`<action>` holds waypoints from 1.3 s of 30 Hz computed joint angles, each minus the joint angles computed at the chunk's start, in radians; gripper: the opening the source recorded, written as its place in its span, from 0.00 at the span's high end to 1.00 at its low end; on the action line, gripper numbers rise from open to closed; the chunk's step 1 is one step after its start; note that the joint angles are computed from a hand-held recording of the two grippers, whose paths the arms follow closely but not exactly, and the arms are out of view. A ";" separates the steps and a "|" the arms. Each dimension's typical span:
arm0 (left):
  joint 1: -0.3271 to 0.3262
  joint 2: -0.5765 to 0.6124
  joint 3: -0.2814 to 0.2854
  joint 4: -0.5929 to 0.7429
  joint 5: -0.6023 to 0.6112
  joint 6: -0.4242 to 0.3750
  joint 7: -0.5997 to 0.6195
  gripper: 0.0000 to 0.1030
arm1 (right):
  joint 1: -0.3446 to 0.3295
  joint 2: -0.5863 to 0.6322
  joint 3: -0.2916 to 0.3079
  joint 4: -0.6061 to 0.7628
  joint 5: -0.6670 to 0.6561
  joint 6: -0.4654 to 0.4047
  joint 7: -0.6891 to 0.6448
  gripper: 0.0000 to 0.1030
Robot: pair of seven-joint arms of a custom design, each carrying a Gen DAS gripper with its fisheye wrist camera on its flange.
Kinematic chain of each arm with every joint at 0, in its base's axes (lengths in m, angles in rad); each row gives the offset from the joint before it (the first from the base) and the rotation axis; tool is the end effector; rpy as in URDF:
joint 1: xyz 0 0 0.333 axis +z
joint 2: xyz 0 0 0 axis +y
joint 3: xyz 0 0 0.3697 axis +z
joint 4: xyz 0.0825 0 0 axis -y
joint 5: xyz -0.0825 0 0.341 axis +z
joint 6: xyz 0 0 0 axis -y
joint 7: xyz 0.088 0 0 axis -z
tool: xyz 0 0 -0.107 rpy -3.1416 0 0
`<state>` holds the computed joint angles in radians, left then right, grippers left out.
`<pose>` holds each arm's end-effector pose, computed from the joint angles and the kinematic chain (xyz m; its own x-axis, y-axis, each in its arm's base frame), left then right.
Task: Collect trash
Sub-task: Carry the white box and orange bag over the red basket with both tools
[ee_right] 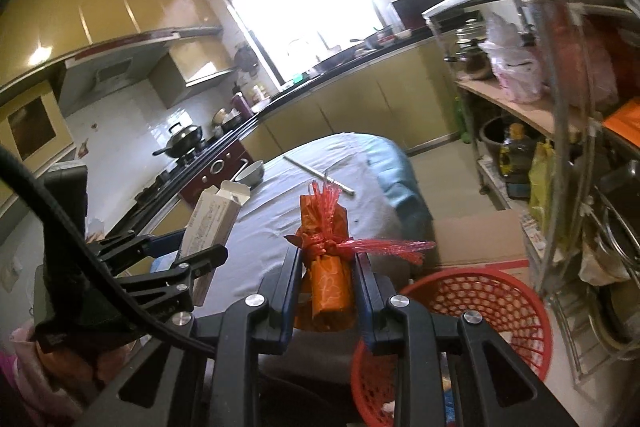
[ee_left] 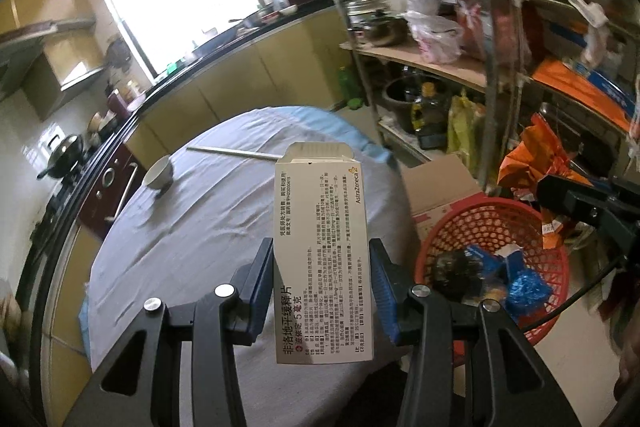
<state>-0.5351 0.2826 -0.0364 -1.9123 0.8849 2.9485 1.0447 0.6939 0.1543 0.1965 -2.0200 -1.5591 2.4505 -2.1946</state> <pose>0.5042 -0.3818 0.4959 -0.6131 -0.7147 -0.3366 -0.3897 0.6442 -0.6581 0.3694 0.4466 0.4830 -0.1541 -0.8655 -0.4765 -0.4446 0.4915 -0.7489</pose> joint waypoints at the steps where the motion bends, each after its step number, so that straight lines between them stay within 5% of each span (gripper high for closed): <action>1: -0.003 0.003 -0.005 0.003 -0.002 -0.003 0.006 0.54 | 0.001 -0.012 0.000 -0.017 0.000 -0.004 0.011 0.73; 39: -0.081 0.035 -0.045 0.018 0.000 -0.037 0.101 0.54 | -0.016 -0.169 0.080 -0.228 0.084 -0.128 0.161 0.73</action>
<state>-0.6161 0.3177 -0.0818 -1.8944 0.8851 2.9115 1.1458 0.6778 -0.0152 0.2761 -2.2479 -1.4750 2.3225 -2.0337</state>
